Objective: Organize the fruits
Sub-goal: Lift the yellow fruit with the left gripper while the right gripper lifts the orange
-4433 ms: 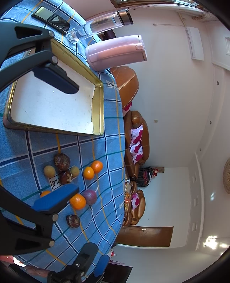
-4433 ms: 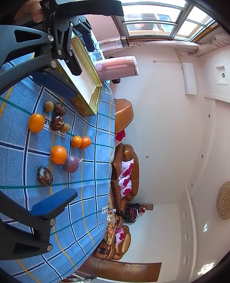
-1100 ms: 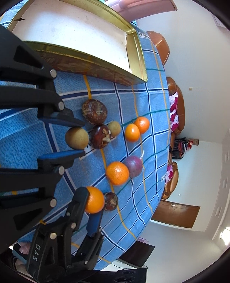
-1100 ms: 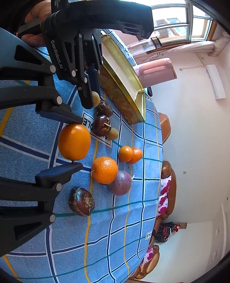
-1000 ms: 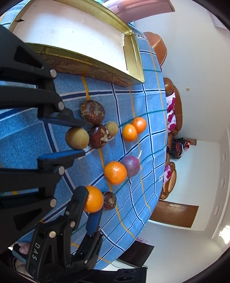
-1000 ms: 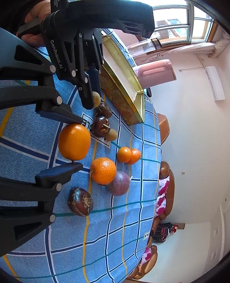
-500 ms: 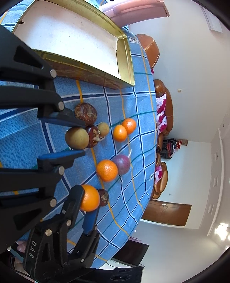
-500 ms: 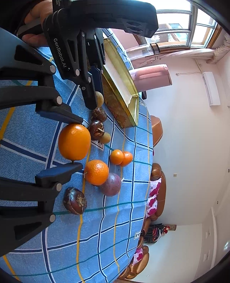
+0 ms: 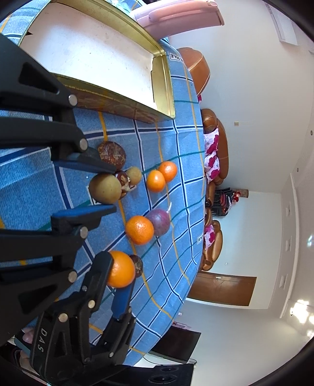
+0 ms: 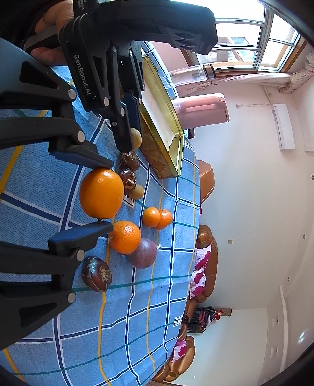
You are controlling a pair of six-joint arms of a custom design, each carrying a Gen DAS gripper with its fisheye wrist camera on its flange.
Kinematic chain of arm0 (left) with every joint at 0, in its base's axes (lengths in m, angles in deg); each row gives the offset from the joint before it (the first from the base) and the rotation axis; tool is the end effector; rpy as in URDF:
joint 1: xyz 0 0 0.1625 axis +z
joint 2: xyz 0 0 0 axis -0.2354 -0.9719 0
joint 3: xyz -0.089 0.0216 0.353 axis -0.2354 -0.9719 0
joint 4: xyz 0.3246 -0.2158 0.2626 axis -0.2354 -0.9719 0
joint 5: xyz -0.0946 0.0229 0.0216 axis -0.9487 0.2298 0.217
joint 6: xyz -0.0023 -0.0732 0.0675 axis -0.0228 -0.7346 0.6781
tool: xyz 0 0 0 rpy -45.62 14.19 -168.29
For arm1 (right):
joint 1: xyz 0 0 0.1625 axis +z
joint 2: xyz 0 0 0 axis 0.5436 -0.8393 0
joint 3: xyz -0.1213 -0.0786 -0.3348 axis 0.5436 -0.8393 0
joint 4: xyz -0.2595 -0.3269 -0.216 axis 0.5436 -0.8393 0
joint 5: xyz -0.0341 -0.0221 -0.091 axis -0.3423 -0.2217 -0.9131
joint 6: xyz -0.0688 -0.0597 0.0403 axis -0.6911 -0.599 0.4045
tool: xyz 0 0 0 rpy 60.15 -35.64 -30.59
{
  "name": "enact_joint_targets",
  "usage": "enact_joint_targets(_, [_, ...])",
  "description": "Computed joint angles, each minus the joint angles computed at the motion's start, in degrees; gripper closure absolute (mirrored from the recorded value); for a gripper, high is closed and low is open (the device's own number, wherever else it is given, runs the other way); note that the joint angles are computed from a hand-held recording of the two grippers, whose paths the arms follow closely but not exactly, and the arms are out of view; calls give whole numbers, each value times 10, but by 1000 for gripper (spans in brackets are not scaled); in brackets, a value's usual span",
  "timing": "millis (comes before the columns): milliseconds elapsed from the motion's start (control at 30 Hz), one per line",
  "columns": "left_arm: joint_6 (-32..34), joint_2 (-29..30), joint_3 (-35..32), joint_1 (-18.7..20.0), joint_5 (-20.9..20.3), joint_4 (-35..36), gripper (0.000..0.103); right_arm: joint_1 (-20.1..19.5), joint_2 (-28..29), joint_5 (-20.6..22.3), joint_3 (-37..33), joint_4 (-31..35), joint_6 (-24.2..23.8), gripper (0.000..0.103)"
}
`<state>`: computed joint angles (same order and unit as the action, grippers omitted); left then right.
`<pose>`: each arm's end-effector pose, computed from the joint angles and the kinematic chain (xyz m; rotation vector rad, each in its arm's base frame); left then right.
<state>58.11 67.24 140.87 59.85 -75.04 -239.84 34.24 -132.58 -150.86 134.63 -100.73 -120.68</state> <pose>-0.3039 -0.6333 -0.1568 0.4268 2.1323 -1.2123 -0.1030 -0.6837 0.2416 1.4287 -2.4010 0.9375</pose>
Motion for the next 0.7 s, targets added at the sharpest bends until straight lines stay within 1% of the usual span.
enact_joint_targets(700, [60,19,-14,-9,9,-67,76,-9,-9,36,16,-11,-20,56])
